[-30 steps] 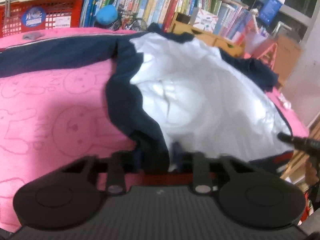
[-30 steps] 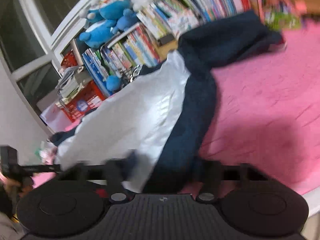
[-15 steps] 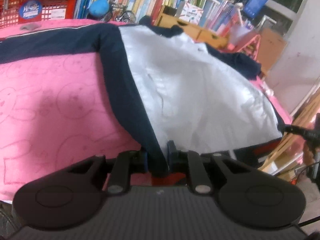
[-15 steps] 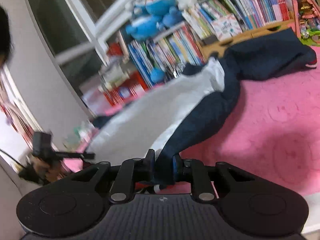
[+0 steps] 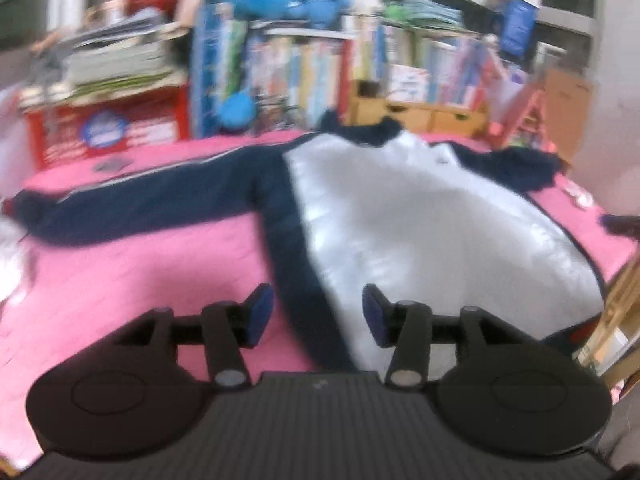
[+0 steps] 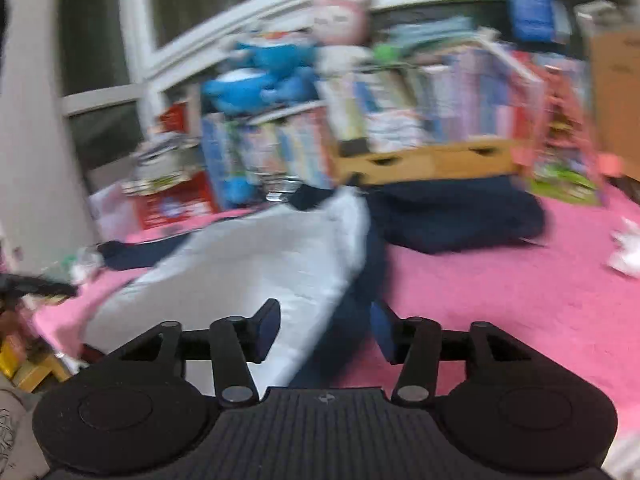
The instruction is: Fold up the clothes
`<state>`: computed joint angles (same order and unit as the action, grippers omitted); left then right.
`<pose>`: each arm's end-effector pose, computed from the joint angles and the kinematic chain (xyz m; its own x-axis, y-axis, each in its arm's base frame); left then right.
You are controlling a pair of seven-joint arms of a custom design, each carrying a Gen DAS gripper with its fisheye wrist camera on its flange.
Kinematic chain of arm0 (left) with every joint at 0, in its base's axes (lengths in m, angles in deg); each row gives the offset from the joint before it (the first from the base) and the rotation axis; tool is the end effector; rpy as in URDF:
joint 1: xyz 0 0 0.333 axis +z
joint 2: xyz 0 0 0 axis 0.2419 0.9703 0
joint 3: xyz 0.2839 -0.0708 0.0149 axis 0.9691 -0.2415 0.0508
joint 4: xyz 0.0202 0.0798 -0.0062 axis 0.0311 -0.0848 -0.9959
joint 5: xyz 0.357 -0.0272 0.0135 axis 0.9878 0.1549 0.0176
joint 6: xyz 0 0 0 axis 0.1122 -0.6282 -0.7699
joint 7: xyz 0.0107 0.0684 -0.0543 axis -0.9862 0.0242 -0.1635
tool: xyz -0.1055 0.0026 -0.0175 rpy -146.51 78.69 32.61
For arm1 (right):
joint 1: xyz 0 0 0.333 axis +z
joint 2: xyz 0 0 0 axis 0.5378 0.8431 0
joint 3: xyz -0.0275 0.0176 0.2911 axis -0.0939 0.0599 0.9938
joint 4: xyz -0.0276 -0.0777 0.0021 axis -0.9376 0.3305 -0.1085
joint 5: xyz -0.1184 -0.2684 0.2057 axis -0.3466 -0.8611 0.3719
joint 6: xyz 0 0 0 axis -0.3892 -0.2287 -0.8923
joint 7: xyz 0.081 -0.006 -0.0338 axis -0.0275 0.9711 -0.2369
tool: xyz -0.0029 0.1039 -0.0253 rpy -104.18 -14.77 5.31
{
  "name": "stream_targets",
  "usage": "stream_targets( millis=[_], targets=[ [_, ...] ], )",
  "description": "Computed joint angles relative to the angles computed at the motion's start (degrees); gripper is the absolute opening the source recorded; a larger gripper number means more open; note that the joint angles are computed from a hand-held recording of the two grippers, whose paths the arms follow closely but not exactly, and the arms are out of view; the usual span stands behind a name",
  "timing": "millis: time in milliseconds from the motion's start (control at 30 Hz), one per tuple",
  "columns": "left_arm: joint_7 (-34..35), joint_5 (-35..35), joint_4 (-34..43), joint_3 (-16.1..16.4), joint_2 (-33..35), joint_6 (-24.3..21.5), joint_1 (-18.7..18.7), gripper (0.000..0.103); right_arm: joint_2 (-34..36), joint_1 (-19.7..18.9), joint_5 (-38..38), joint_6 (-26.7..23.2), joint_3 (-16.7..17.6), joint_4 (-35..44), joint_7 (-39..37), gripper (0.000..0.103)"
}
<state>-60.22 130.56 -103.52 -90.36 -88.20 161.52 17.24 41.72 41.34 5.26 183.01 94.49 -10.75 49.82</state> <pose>0.4955 -0.0899 0.4198 0.1403 -0.9870 0.0788 -0.5559 -0.1444 -0.8186 0.6739 0.2280 0.4108 0.6834 -0.6946 -0.2246 -0.4462 -0.1539 -0.8816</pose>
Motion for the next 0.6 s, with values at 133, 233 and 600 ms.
stream_targets(
  millis=[133, 233, 600],
  targets=[
    [4.7, -1.0, 11.0, -0.7, 11.0, -1.7, -1.9, 0.050, 6.2, 4.8, -6.3, -2.6, 0.4, 6.8, 1.4, 0.058],
    [9.9, -5.8, 17.9, 0.4, 18.2, -1.9, -3.4, 0.049, 10.7, 8.9, -13.2, -1.2, -0.6, 10.4, 2.6, 0.064],
    [9.7, -6.2, 24.3, 7.5, 26.3, 0.9, -8.8, 0.051, 14.5, 8.7, -22.7, 10.1, -4.7, 15.2, 15.8, 0.086]
  ],
)
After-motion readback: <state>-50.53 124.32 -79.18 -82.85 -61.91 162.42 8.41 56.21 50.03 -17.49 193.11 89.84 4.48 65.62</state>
